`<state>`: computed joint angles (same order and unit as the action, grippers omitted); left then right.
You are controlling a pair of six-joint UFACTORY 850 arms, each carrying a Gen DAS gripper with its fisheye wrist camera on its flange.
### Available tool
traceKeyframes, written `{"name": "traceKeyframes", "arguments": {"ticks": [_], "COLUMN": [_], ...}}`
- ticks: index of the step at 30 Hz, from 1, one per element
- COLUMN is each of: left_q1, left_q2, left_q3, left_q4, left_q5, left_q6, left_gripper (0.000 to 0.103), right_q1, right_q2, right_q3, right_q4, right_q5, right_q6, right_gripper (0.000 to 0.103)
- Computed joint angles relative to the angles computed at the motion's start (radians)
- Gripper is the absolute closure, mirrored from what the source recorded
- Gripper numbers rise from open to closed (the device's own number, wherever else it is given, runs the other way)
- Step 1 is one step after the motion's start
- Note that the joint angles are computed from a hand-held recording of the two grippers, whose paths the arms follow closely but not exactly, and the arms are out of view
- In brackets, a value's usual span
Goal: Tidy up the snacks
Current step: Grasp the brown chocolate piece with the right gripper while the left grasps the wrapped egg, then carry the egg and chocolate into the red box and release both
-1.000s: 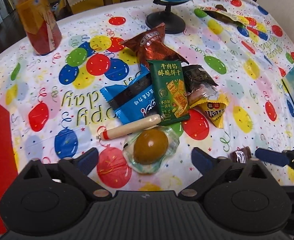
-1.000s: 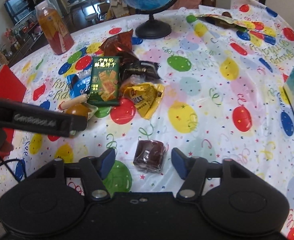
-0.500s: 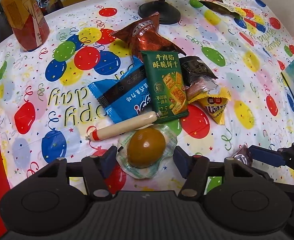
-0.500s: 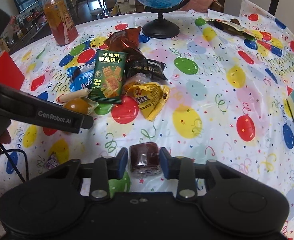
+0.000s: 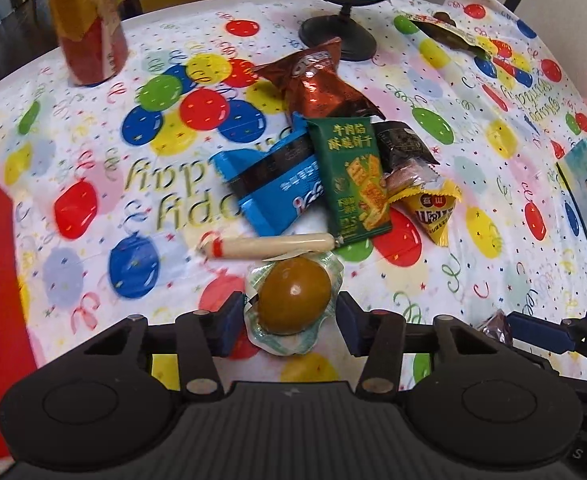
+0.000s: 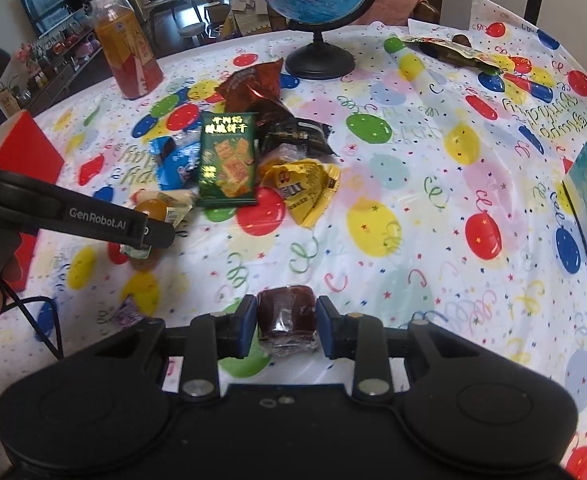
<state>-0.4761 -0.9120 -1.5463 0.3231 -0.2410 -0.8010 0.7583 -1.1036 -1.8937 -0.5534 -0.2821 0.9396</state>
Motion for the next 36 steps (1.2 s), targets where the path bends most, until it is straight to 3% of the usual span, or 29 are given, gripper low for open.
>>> {"name": "traceKeyframes", "arguments": {"ticks": [7,18,28,36], "left_q1": [0.005,0.004,0.041,0.095], "left_q2": [0.085,0.279,0.455,0.591], "left_q3": [0.124,0.343,0.523,0.65], "left_q4": [0.011,0.373,0.669,0.893], "left_q5": [0.034,0.048,0.047,0.046], "left_q6": [-0.076,-0.496,-0.839,-1.079], "left_gripper": [0.054,0.054,0.054,0.054], "right_q1": [0.02,0.072,0.133,0.179], "right_q2": [0.055,0.108,0.082,-0.009], "right_q3": [0.071,0.083,-0.036,-0.238], "right_q4": [0.006,-0.066,0.044,0.182], "right_q5": [0.045,0.078,0.061,-0.004], "right_q6": [0.021,0.068,-0.098,-0.292], "right_gripper": [0.073,0.073,0.073,0.073]}}
